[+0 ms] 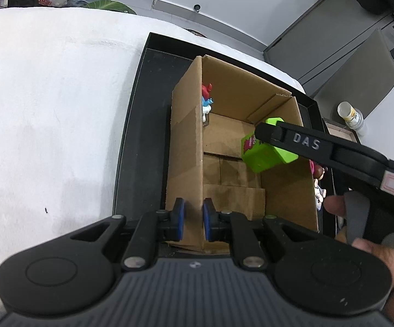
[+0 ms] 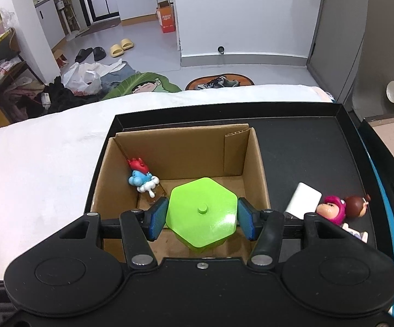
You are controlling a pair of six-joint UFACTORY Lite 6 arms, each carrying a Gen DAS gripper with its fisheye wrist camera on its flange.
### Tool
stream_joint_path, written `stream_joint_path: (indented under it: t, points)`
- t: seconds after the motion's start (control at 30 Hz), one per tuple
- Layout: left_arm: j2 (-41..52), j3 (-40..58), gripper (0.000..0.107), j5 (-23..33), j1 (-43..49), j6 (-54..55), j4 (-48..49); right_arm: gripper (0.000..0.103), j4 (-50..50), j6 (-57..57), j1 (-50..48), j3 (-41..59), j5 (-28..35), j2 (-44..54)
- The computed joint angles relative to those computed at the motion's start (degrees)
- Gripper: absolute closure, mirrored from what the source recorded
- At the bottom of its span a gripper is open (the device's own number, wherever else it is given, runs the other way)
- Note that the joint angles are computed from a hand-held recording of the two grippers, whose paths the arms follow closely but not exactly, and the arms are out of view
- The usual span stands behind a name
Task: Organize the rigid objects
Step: 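Lower the green box into the cardboard box and open the right gripper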
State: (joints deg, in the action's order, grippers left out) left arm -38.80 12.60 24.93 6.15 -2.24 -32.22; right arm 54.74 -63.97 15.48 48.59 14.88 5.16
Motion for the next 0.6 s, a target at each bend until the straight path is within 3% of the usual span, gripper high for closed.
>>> stream_joint_path:
  t: [0.13, 0.37, 0.6]
  points:
    - [0.19, 0.05, 0.094, -0.15, -0.21, -0.22, 0.10, 0.049, 2.09, -2.26, 0.74, 0.89, -0.92, 1.38]
    - [0.41, 0.23, 0.094, -0.71, -1.55, -2.86, 1.92, 0.046, 15.04, -16.84, -0.02, 0.28, 1.00, -0.48]
    - [0.82, -0.04, 0.093, -0.98, -1.35, -2.45, 1.79, 0.044, 7.28, -9.64, -4.05, -0.42, 4.53, -3.71]
